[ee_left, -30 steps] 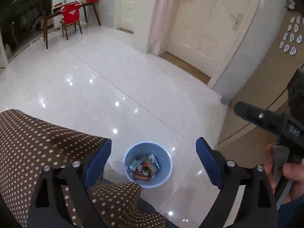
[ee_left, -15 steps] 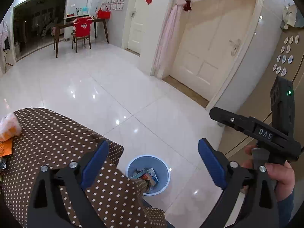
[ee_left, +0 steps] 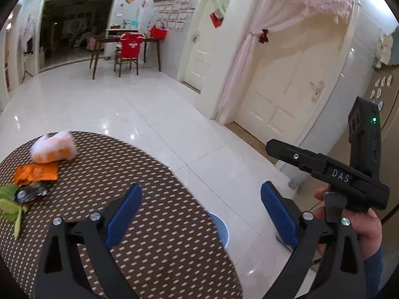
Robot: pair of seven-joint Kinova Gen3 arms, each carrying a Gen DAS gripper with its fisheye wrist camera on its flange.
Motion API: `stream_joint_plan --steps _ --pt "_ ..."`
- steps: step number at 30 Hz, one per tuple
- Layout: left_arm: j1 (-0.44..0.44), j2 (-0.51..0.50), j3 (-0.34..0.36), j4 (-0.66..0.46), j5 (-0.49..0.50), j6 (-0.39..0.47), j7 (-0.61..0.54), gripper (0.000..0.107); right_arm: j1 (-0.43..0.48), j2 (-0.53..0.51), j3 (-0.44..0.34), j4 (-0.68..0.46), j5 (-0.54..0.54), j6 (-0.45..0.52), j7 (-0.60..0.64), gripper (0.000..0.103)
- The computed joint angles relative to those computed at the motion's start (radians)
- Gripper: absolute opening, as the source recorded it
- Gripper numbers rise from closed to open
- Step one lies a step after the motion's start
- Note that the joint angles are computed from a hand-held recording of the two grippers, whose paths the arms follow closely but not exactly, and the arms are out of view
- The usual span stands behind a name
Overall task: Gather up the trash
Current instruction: 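Move both tools back over the table, then grasp the green leaf items with the left gripper while the right gripper grasps the black packet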
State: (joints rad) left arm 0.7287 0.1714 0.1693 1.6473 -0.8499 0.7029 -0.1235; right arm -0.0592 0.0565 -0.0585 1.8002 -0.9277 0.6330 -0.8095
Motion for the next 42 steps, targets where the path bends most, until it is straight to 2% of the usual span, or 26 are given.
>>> stream_joint_plan --steps 2,8,13,18,23,26,29,32,36,38,42 --pt "0.004 -0.042 -0.005 0.052 -0.024 -0.002 0.052 0.094 -0.021 -0.006 -0.015 -0.004 0.02 -0.009 -0.017 0.097" --pt "-0.042 -0.168 0.049 0.196 -0.091 0.037 0.189 0.094 -0.127 -0.013 -0.064 -0.044 0.152 -0.055 -0.138 0.097" --pt "-0.113 -0.257 0.092 0.279 -0.076 0.08 0.198 0.095 -0.224 0.018 -0.115 -0.102 0.271 -0.091 -0.234 0.097" --pt "-0.208 -0.337 0.098 0.369 -0.055 0.086 0.208 0.095 -0.303 0.076 -0.162 -0.16 0.369 -0.097 -0.309 0.097" --pt "-0.291 -0.367 0.065 0.434 0.005 0.09 0.083 0.095 -0.377 0.159 -0.182 -0.241 0.486 -0.064 -0.389 0.097" --pt "-0.338 -0.341 0.054 0.442 0.033 0.089 0.001 0.095 -0.401 0.222 -0.192 -0.298 0.534 -0.025 -0.428 0.097" --pt "-0.39 -0.317 0.034 0.458 0.06 0.036 -0.071 0.095 -0.436 0.283 -0.19 -0.356 0.596 0.015 -0.472 0.097" --pt "-0.443 -0.284 0.031 0.454 0.072 0.013 -0.133 0.095 -0.443 0.343 -0.204 -0.419 0.608 0.059 -0.484 0.097" --pt "-0.479 -0.237 0.043 0.428 0.071 0.039 -0.195 0.095 -0.467 0.432 -0.221 -0.525 0.614 0.138 -0.491 0.097" --pt "-0.484 -0.22 0.028 0.411 0.107 0.042 -0.254 0.095 -0.48 0.478 -0.229 -0.579 0.607 0.18 -0.491 0.097" --pt "-0.512 -0.221 -0.011 0.406 0.21 -0.007 -0.373 0.095 -0.518 0.539 -0.222 -0.652 0.608 0.221 -0.518 0.097"
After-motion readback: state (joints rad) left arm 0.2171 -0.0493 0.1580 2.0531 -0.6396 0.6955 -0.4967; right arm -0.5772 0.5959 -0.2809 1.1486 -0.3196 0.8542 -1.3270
